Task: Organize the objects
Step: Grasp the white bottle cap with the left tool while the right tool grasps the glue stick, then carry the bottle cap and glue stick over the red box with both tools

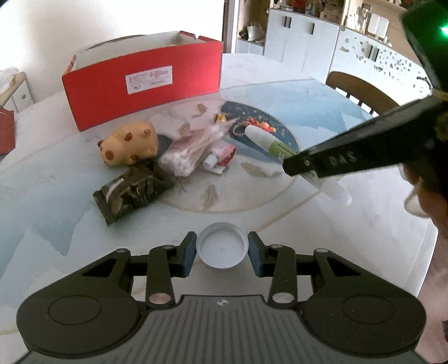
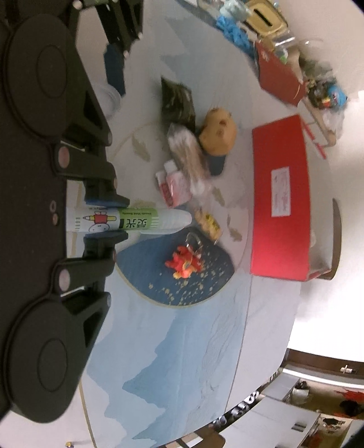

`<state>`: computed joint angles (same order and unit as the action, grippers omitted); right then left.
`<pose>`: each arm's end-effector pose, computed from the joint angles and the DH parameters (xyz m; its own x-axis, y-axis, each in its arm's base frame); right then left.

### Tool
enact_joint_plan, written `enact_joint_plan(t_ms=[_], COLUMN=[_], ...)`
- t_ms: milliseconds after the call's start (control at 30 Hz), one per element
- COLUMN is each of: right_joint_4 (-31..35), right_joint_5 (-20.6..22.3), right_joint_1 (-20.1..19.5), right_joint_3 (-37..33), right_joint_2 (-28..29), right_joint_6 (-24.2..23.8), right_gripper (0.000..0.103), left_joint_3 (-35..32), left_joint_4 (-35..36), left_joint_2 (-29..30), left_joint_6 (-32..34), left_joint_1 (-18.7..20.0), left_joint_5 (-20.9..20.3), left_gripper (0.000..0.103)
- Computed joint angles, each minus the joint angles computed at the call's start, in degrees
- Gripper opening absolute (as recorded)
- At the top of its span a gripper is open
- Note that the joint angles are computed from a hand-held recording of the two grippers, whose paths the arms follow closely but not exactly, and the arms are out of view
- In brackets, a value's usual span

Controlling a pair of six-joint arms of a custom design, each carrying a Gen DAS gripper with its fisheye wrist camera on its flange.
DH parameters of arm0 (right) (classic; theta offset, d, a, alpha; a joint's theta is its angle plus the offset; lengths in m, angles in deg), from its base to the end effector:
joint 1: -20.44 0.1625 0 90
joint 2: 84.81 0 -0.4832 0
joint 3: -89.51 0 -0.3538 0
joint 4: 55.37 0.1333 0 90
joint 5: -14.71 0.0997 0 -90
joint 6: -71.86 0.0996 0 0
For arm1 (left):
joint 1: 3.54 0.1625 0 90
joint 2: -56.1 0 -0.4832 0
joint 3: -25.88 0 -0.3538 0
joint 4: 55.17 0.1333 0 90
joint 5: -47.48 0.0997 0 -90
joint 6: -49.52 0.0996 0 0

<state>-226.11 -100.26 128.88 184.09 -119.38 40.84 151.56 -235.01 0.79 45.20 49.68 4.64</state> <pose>0.3080 -0.6351 0.0811 -0.6250 -0.5815 0.5208 -0.7211 0.6856 -0.0999 -0.1404 -0.5324 0.1960 -0.7315 0.1539 -0.6643 0.5109 0.7689 -0.3844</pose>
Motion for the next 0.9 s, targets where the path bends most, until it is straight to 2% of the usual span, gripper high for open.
enact_joint_plan(t_ms=[200,467,700,900], right_joint_4=[2.6,7.1,12.6,16.2], right_joint_5=[1.4,3.6,5.9,7.2], right_joint_1=[0.7,1.7,2.2,2.7], right_joint_3=[-1.5,-7.2,-16.0,-25.4], right_joint_2=[-1.1,-0.7,1.6,5.2], right_joint_6=[0.1,-1.4,-3.3,-5.8], right_gripper=[0.017,0.017,0.017,0.017], left_joint_3=[-2.7,-8.0,-14.6,-21.8], left_joint_4=[3.9,6.7,8.2,8.7], left_joint_2=[-1.3,-2.0,-1.9,-1.1], left_joint_6=[-1.9,-1.3,1.5,6.4], left_joint_1=[-0.4,0.0,1.2,2.5], left_joint_5=[0.8,2.0,3.5,5.1], left_gripper=[0.038,0.038,0.038,0.038])
